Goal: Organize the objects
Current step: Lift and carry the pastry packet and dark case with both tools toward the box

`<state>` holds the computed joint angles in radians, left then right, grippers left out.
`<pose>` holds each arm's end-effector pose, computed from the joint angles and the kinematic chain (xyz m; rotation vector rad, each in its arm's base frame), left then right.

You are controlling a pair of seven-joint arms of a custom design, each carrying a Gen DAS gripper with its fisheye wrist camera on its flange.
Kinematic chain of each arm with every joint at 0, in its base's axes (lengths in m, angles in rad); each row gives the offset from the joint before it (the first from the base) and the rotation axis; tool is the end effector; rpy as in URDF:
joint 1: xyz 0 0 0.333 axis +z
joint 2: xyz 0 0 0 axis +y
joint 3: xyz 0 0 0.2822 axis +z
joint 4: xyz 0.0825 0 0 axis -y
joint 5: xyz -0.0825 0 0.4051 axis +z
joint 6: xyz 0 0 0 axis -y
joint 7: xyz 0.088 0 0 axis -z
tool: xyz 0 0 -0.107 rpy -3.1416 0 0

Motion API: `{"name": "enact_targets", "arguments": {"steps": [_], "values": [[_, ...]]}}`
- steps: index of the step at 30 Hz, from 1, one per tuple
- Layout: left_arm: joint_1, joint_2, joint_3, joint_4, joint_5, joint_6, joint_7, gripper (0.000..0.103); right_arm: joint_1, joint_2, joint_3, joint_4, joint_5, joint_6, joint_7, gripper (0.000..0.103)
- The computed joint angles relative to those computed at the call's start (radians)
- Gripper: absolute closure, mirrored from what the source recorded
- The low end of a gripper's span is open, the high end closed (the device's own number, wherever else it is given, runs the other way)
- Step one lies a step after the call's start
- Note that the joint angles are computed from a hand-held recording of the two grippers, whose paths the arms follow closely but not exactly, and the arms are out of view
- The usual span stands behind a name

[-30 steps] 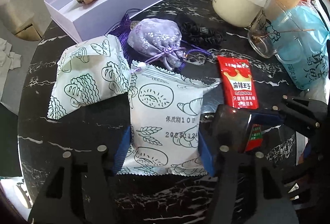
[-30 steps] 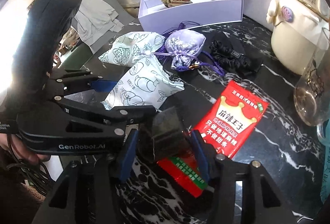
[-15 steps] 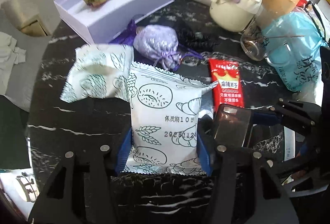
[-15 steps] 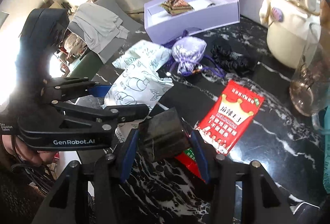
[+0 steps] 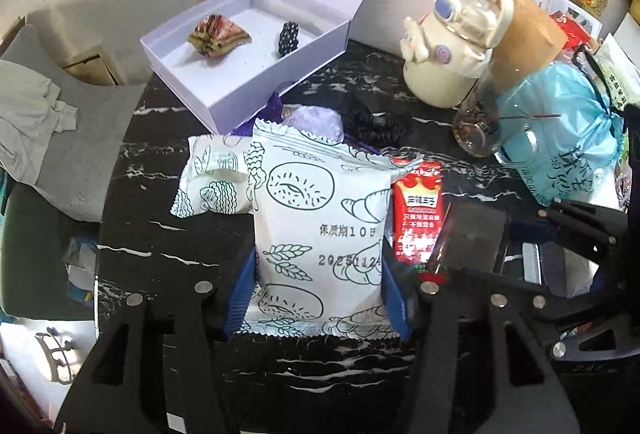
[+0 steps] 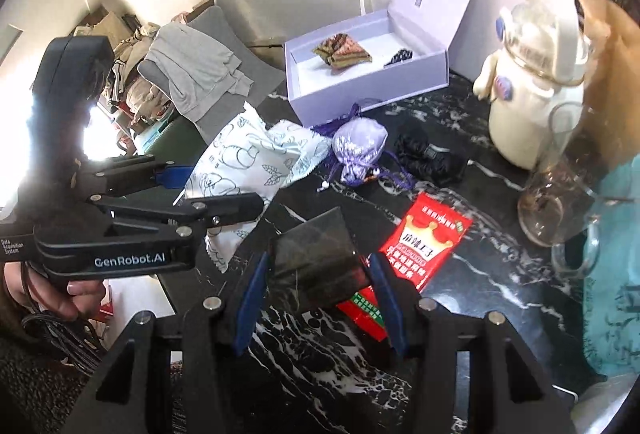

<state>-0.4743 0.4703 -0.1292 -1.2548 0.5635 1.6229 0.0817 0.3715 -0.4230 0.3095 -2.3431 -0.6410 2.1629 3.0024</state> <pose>0.6107 -0.3334 0.4656 -2.4568 0.9422 -0.0471 0.3876 0.2912 0.4809 -1.4051 2.2409 -0.8534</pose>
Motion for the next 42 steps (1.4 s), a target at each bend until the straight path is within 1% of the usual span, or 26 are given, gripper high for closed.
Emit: {"name": "enact_targets", "arguments": {"steps": [7,10,14,17,20,24,29,33,42], "values": [[-0.053,0.088,0.016,0.180,0.022,-0.103,0.020,0.049,0.011,-0.012,0.011,0.034,-0.001,-0.031,-0.029,0.050],[-0.083,0.134,0.029,0.270,0.026,-0.166,0.025,0.049,0.015,-0.015,0.016,0.049,-0.007,-0.049,-0.058,0.050],[-0.120,0.158,0.047,0.329,0.039,-0.215,0.003,0.049,0.016,-0.007,0.018,0.078,-0.011,-0.067,-0.093,0.051],[-0.138,0.156,0.055,0.338,0.047,-0.247,-0.022,0.049,0.016,0.012,0.020,0.116,-0.016,-0.091,-0.116,0.051],[-0.148,0.132,0.055,0.323,0.058,-0.263,-0.044,0.049,0.016,0.032,0.016,0.150,-0.026,-0.094,-0.135,0.051],[-0.150,0.107,0.052,0.315,0.076,-0.297,-0.033,0.049,0.013,0.063,0.003,0.189,-0.037,-0.083,-0.158,0.051],[-0.116,0.020,0.031,0.213,0.075,-0.270,-0.031,0.049,0.011,0.114,-0.011,0.251,-0.051,-0.083,-0.188,0.051],[-0.064,-0.076,0.006,0.083,0.059,-0.199,-0.047,0.049,0.011,0.148,-0.031,0.291,-0.050,-0.084,-0.212,0.050],[0.057,-0.212,-0.031,-0.110,0.030,-0.083,0.000,0.049,0.002,0.235,-0.073,0.383,-0.073,-0.079,-0.253,0.050]]}}
